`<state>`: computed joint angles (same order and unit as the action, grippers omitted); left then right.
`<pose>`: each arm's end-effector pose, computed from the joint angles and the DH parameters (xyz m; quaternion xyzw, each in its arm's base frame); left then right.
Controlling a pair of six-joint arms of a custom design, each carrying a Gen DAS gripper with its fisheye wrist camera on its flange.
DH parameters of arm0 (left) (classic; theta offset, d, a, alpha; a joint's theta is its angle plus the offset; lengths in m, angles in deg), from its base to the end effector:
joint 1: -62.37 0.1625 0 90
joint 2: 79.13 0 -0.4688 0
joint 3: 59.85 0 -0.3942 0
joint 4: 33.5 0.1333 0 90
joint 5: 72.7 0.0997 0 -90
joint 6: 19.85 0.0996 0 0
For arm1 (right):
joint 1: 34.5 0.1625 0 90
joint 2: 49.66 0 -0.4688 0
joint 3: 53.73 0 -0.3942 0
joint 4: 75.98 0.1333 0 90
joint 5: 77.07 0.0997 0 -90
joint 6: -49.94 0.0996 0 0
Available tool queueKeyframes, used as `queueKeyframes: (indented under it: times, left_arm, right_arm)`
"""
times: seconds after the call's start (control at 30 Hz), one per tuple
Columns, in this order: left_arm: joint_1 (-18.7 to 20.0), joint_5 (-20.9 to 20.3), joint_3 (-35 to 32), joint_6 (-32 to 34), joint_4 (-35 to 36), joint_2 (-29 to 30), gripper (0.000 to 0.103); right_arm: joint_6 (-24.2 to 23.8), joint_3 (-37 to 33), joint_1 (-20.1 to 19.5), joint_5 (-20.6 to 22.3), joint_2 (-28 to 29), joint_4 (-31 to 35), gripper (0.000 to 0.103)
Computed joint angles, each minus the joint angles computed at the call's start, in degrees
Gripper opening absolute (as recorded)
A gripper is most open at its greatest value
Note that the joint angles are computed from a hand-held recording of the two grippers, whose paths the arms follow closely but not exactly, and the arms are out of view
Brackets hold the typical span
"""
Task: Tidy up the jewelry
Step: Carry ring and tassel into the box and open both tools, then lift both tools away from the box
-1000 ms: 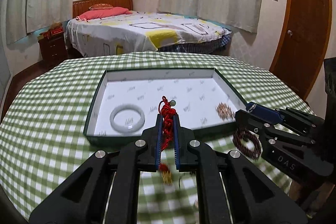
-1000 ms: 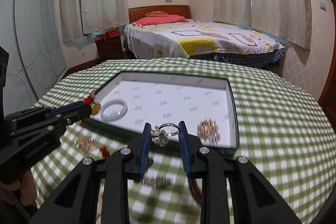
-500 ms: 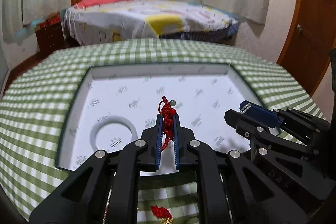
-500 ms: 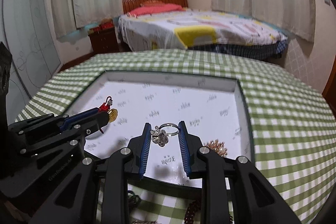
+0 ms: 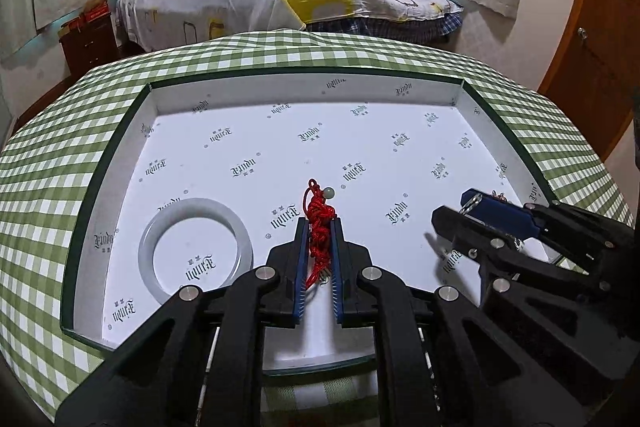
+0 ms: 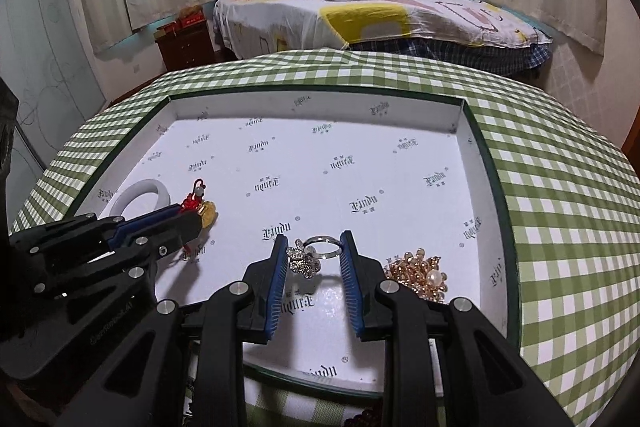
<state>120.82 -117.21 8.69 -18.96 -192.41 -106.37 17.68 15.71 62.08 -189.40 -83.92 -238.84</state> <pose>-0.2621 -0.8173 0.1012 0.1616 0.8857 -0.3115 0.3039 0.1916 -0.8284 0.1873 0.2497 -0.8965 0.2682 0.2491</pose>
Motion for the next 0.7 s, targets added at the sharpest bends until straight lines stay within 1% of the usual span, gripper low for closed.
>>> queueKeyframes:
  times: [0.1,0.17,0.23,0.47,0.6,0.7]
  left_arm:
    - [0.08,-0.1,0.0,-0.39,0.52,-0.04,0.021]
    - [0.17,-0.31,-0.14,-0.89,1.0,-0.03,0.03]
    - [0.09,-0.21,0.05,-0.84,0.43,-0.08,0.031]
    - [-0.15,0.19,1.49,-0.4,-1.67,-0.71,0.049]
    - [-0.53,0.12,2.8,-0.4,-2.99,-1.44,0.05]
    - [-1.03,0.69,4.35,0.78,-5.38,-2.17,0.05]
  right_arm:
    - [-0.16,0.13,-0.02,0.04,-0.09,0.07,0.029]
    - [-0.01,0.04,-0.08,0.12,-0.11,0.23,0.032]
    - [0.1,0.13,-0.11,0.19,-0.15,-0.1,0.033]
    - [0.01,1.42,-0.09,0.46,-0.98,-1.83,0.034]
    - [-0.17,3.18,0.08,0.87,-2.05,-3.64,0.035]
    - [-0.25,5.11,0.25,1.14,-3.14,-5.13,0.035]
